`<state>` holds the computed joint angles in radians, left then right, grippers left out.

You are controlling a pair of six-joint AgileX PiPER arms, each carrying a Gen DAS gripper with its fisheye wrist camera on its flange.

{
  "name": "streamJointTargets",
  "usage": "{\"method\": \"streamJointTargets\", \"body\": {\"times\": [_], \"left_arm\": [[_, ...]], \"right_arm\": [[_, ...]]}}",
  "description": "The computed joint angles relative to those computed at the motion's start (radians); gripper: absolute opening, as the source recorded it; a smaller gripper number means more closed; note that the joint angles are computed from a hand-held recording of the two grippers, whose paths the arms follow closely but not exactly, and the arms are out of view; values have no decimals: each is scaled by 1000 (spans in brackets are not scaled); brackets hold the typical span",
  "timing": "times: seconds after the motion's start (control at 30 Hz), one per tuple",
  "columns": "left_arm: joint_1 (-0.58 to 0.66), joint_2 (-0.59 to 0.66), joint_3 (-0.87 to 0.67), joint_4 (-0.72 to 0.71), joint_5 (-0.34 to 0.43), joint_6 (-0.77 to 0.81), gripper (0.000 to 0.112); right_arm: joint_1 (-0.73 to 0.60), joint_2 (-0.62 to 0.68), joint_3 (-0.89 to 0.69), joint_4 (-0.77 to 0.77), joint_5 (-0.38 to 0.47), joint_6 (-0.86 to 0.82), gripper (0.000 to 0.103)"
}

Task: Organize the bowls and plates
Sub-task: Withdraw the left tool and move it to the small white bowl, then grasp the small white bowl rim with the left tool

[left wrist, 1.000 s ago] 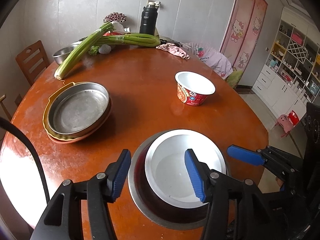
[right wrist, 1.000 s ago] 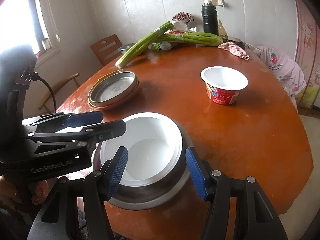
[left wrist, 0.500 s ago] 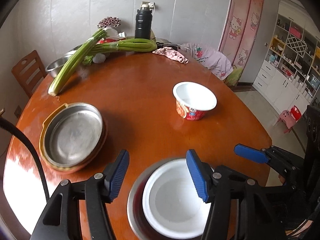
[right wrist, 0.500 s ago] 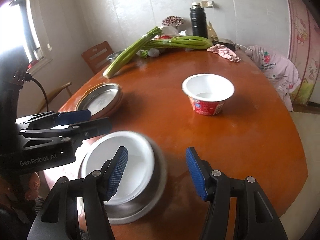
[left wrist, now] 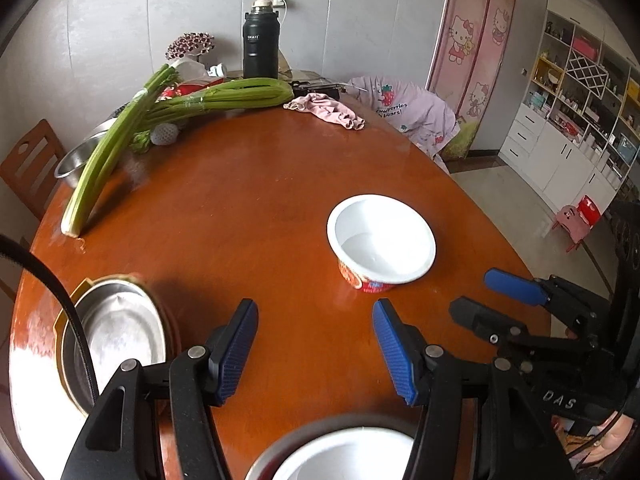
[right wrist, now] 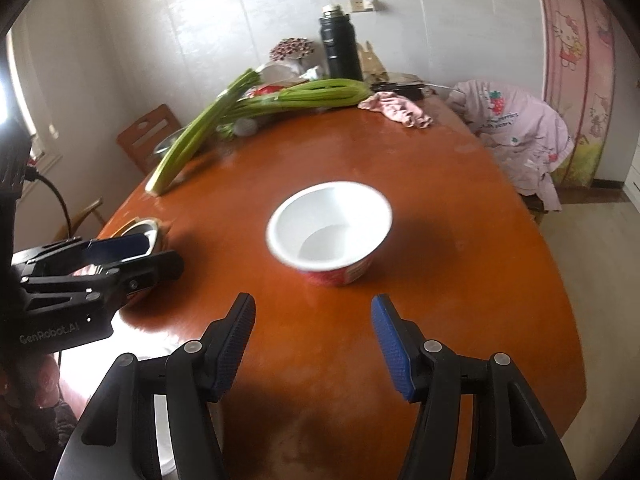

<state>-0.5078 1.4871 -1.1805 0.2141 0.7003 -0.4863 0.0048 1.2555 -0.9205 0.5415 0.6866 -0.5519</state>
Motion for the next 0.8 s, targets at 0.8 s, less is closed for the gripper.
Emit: {"method": "streamJointTargets", "body": {"times": [0.8], "left_arm": [[110,284,-254,-207,62,236,59]], "right_arm": [[56,403,-327,-161,27,129,62]]}}
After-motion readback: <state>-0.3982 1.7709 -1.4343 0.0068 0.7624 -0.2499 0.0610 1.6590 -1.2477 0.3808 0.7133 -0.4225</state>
